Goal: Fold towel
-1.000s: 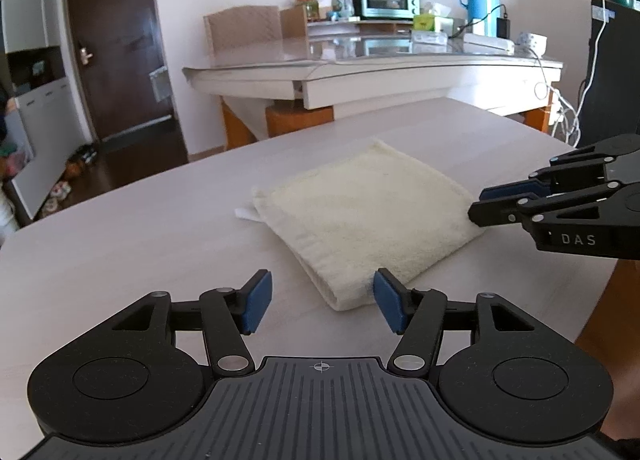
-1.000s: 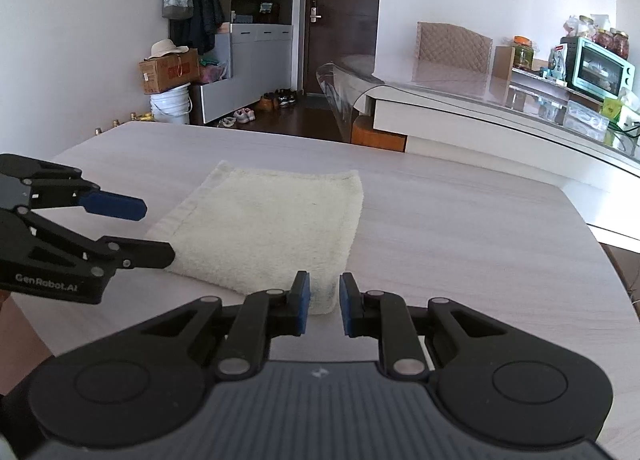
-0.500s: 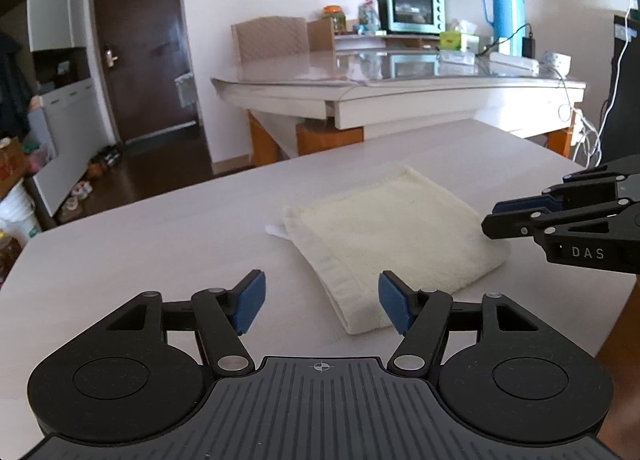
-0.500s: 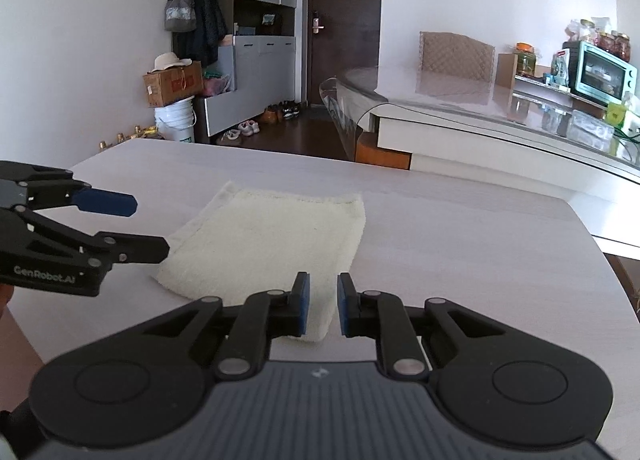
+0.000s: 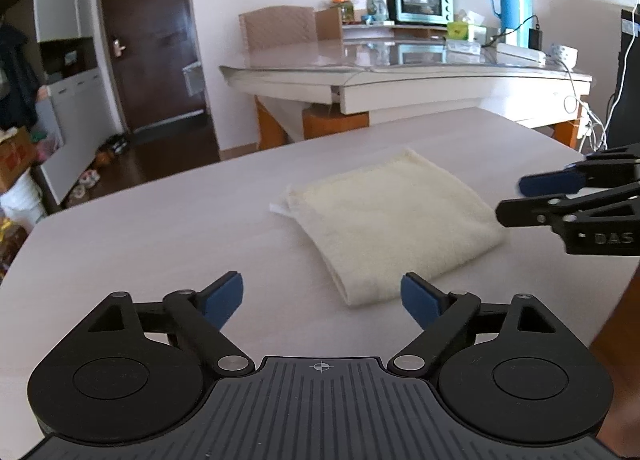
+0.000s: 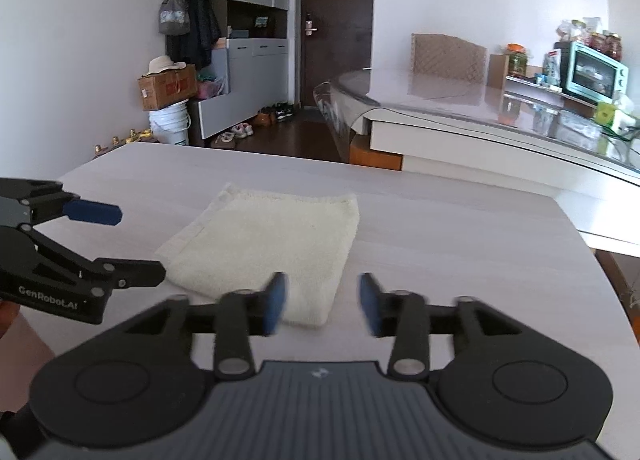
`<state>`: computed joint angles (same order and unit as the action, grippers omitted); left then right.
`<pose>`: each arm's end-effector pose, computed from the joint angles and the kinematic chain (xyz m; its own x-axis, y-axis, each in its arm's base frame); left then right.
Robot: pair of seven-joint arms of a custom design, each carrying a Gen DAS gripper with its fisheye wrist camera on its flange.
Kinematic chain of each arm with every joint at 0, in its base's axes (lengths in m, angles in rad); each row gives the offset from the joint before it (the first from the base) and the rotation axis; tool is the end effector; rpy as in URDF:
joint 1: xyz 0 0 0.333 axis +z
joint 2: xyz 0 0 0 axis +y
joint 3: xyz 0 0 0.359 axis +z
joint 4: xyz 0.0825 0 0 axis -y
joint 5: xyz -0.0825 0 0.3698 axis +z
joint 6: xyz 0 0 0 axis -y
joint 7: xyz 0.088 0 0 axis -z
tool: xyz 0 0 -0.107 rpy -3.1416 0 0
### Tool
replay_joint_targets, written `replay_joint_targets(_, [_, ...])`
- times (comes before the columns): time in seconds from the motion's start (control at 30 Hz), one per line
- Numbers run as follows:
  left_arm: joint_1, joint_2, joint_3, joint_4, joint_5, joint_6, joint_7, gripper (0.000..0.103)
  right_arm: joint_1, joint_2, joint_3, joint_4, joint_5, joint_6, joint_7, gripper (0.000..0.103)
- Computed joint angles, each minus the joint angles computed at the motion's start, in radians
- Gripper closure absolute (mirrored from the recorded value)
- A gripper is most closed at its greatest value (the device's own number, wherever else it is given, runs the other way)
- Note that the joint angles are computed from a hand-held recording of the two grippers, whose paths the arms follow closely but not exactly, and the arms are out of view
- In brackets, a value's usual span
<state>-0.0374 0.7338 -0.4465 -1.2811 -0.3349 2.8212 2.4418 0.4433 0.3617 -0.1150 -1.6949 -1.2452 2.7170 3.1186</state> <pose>0.7667 -0.2402 0.4766 -0.7124 -0.6965 -0.0859 -0.3579 0.4659 -0.8093 0.6410 0.2666 0.4876 -0.1755 -0.9844 -0.0118 -0.5142 0.1019 -0.8516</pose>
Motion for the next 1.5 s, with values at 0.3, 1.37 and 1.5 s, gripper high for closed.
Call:
replay_joint_targets(0.3, [0.064, -0.081, -0.043, -0.141, -0.065, 0.057, 0.003, 0.001, 0.009, -0.069, 0.041, -0.079, -0.034, -0.054, 0.107, 0.027])
replay_joint_targets(1.37, [0.241, -0.279, -0.239, -0.419, -0.355, 0.184, 0.205, 0.000, 0.018, -0.180, 0.150, -0.159, -0.047, -0.186, 0.148, 0.001])
replay_joint_targets(1.5, [0.224, -0.285, -0.216, -0.415, -0.395, 0.179, 0.215, 0.000, 0.023, -0.178, 0.152, -0.159, -0.054, -0.194, 0.162, 0.001])
